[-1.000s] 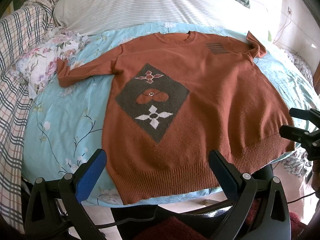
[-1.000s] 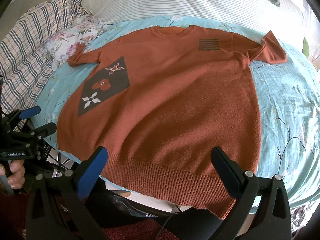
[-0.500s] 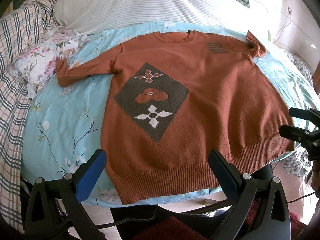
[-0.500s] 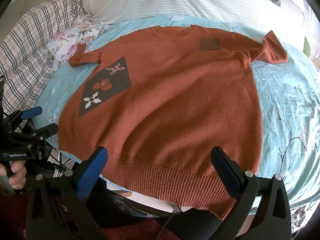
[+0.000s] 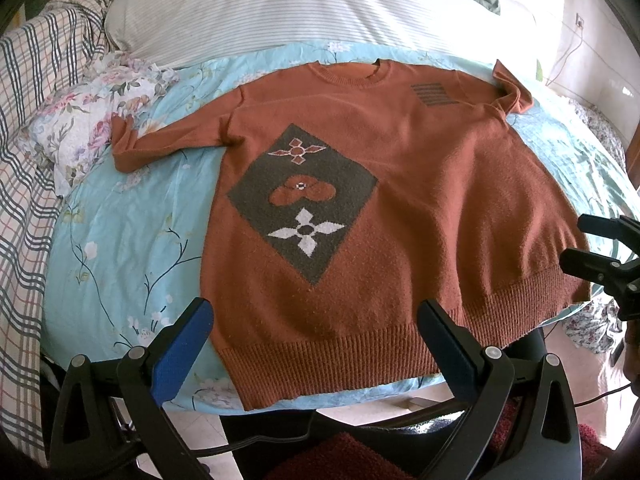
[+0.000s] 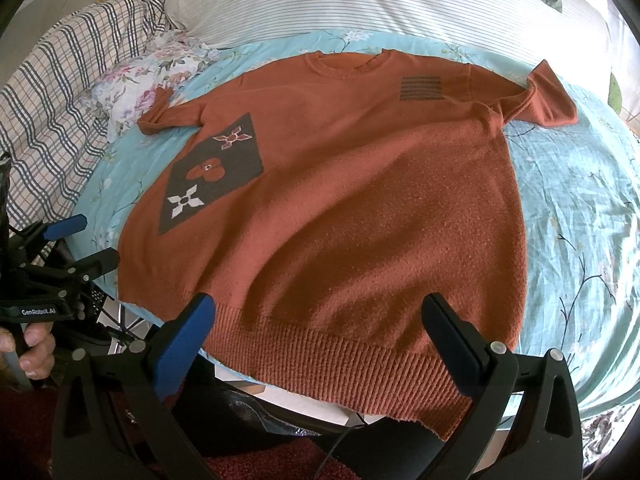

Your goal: Fold small clothes

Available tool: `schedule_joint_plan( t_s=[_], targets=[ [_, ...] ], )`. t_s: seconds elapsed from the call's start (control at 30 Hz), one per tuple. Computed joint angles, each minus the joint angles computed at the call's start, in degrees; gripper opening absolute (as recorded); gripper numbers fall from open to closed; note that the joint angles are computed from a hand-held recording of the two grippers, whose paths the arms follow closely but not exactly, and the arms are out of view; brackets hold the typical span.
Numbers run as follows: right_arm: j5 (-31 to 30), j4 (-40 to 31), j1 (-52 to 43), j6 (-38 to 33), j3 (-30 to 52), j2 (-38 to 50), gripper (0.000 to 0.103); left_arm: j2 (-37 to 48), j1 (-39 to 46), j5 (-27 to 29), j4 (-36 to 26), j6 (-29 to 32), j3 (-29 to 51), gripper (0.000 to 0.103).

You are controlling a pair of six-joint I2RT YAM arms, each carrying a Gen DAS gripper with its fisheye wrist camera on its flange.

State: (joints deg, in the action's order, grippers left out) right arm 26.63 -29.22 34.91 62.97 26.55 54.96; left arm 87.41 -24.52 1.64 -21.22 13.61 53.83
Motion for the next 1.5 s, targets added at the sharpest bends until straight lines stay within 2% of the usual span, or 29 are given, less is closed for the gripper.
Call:
schedule_joint_plan(
  t_s=[0.2, 0.27, 0.43, 0.6, 0.7, 0.93, 1.0, 1.07, 1.17, 1.2, 1.3, 1.33, 1.43, 1.5],
  targets=[
    [0.06, -0.29, 0.43, 0.38, 0.59, 0.34, 0.103, 0.35, 0.04, 0.16, 2.11, -0.02, -0.84, 0.102],
    [-0.34, 0.6, 0.05, 0.11, 0.6, 1.01, 0.103, 1.02, -0.24, -1.52, 3.04, 0.89, -0.62, 0.102],
    [-2.46, 2.49, -3.46, -2.57, -0.13, 0.58, 0.103, 2.49, -1.17, -4.7, 2.96, 2.1, 0.69, 0.102],
    [-5.67, 5.71, -10.37, -7.52, -2.61, -2.28, 0.103, 5.6, -1.27, -3.42, 2.87, 1.72, 3.45, 0.102],
    [-9.68, 8.04, -18.05, -12.02, -4.91, -5.23, 0.103, 8.96, -1.39, -2.53, 2.67, 1.58, 6.48, 0.102],
    [-27.77, 15.44, -48.07, -27.73, -8.34, -8.0, 0.1, 17.71, -1.39, -0.47, -0.78, -0.98, 17.01, 0.102],
    [-34.95, 18.85, -59.57, -33.53, -7.1, -3.65, 0.093, 19.49, -1.69, -0.17, -1.27, -1.38, 19.08, 0.102],
    [-39.53, 21.01, -68.0, -37.61, -4.84, 1.45, 0.086, 21.58, -2.11, -0.25, -3.06, -1.75, 21.45, 0.102],
    [-45.25, 26.01, -80.49, -42.7, 2.32, 14.8, 0.08, 24.97, -2.79, -0.63, -6.08, -2.27, 25.34, 0.102],
    [-45.84, 27.29, -82.92, -43.42, 5.17, 19.15, 0.075, 25.97, -2.89, -0.58, -7.13, -2.47, 26.58, 0.102],
    [-45.96, 29.77, -88.43, -44.28, 15.34, 32.94, 0.071, 28.8, -3.26, -0.42, -8.77, -3.09, 29.81, 0.102],
    [-45.45, 29.96, -89.27, -44.3, 18.48, 36.54, 0.067, 30.07, -3.38, -0.43, -9.91, -3.22, 31.41, 0.102],
    [-41.38, 28.48, -90.15, -44.28, 29.6, 47.17, 0.065, 33.97, -3.59, -0.58, -13.07, -3.81, 36.58, 0.102],
    [-41.39, 27.66, -91.07, -43.9, 36.14, 53.09, 0.065, 36.51, -3.69, -0.44, -14.64, -4.25, 40.18, 0.102]
  ],
)
